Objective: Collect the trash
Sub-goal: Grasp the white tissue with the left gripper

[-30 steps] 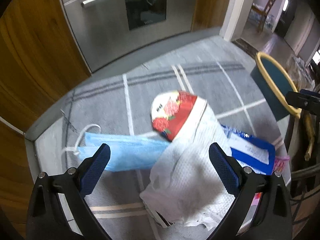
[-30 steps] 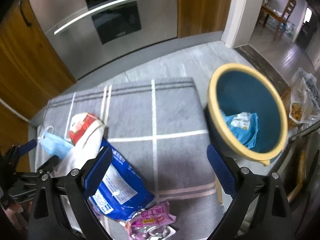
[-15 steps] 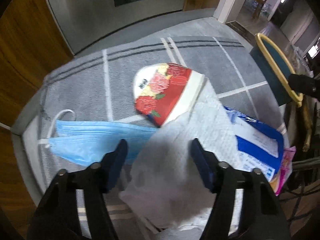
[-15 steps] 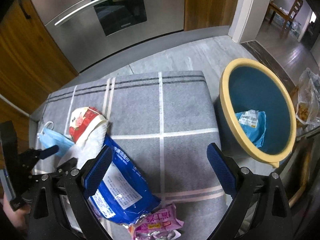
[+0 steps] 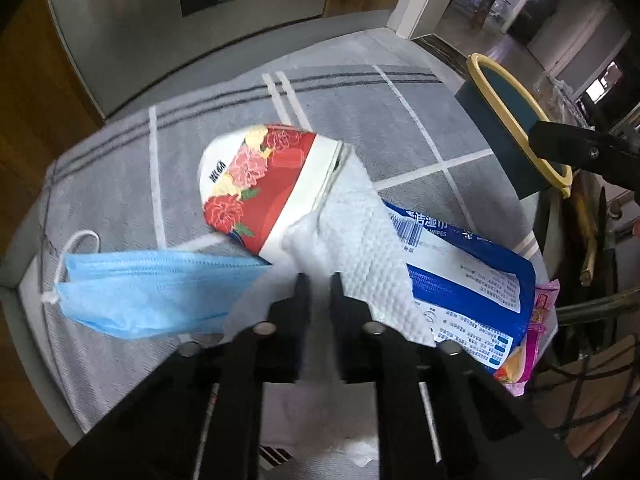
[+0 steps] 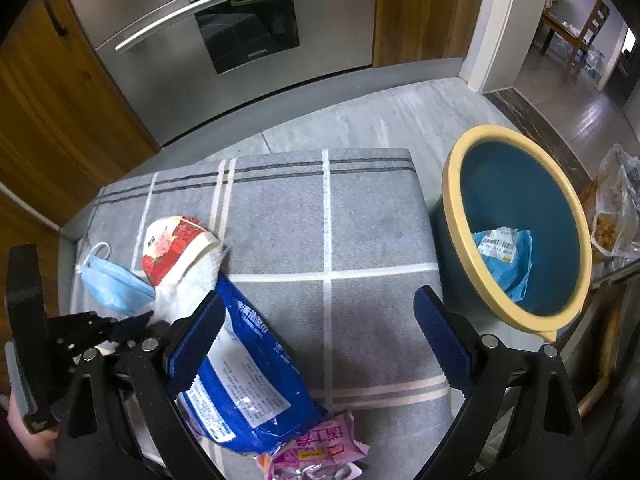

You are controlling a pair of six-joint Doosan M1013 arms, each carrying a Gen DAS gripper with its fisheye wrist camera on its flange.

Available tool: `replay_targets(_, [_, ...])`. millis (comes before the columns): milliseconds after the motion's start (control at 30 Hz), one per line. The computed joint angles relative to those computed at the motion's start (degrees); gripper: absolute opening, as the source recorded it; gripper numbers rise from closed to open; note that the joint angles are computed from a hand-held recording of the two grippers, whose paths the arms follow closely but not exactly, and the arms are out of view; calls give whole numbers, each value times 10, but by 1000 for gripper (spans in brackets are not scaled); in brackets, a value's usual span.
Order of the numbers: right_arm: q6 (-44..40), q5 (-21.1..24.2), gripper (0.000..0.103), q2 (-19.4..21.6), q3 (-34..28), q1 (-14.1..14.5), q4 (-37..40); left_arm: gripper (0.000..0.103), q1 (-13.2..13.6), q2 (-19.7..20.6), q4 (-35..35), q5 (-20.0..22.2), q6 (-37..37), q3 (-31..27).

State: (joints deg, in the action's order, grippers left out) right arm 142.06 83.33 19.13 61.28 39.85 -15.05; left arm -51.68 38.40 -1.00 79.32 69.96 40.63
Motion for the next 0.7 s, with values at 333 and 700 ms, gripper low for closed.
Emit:
replay_targets(333, [13, -8, 95, 5, -11, -2, 14, 4, -16, -25, 65, -72, 31, -7])
replay_targets(700, [58, -16, 95, 37, -52, -2, 23, 4, -12, -76, 81, -135, 53, 28])
